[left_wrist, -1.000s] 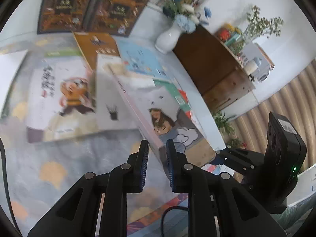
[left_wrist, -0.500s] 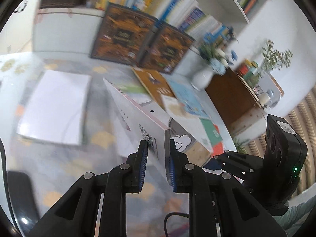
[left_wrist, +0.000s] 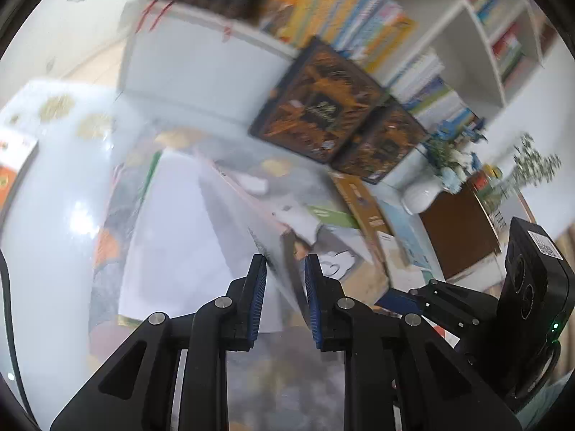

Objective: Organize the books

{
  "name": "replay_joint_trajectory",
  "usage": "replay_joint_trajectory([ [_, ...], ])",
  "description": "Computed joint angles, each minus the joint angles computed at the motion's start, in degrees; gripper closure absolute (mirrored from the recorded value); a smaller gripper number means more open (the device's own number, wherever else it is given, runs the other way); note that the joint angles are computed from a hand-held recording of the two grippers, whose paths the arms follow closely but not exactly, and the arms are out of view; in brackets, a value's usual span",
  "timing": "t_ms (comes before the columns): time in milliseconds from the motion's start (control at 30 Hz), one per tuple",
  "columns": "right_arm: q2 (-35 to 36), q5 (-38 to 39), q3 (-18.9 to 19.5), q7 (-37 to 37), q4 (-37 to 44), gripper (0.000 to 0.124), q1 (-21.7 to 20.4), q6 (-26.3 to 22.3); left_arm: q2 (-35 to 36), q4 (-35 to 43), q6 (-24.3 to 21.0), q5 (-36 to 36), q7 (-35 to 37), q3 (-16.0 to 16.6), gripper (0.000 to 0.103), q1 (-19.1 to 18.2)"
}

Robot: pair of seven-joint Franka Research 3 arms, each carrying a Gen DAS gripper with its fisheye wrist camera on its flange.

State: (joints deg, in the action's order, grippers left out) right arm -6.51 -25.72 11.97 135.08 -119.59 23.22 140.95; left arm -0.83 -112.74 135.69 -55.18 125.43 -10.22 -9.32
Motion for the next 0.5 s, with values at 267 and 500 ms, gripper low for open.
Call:
replay_joint_trajectory([
  [267,4.4,12.0,-2.3,-3.8,1.6,0.089,0.2,3.2,4.3,0.6,-1.8,-0.2,-2.7,0.3,0.085,2.8],
  [500,5.2,8.8,-2.7,-2.6,1.9,0.088,1.5,0.4,7.4,3.0,-0.9,9.0,-10.8,-0.2,0.080,4.9],
])
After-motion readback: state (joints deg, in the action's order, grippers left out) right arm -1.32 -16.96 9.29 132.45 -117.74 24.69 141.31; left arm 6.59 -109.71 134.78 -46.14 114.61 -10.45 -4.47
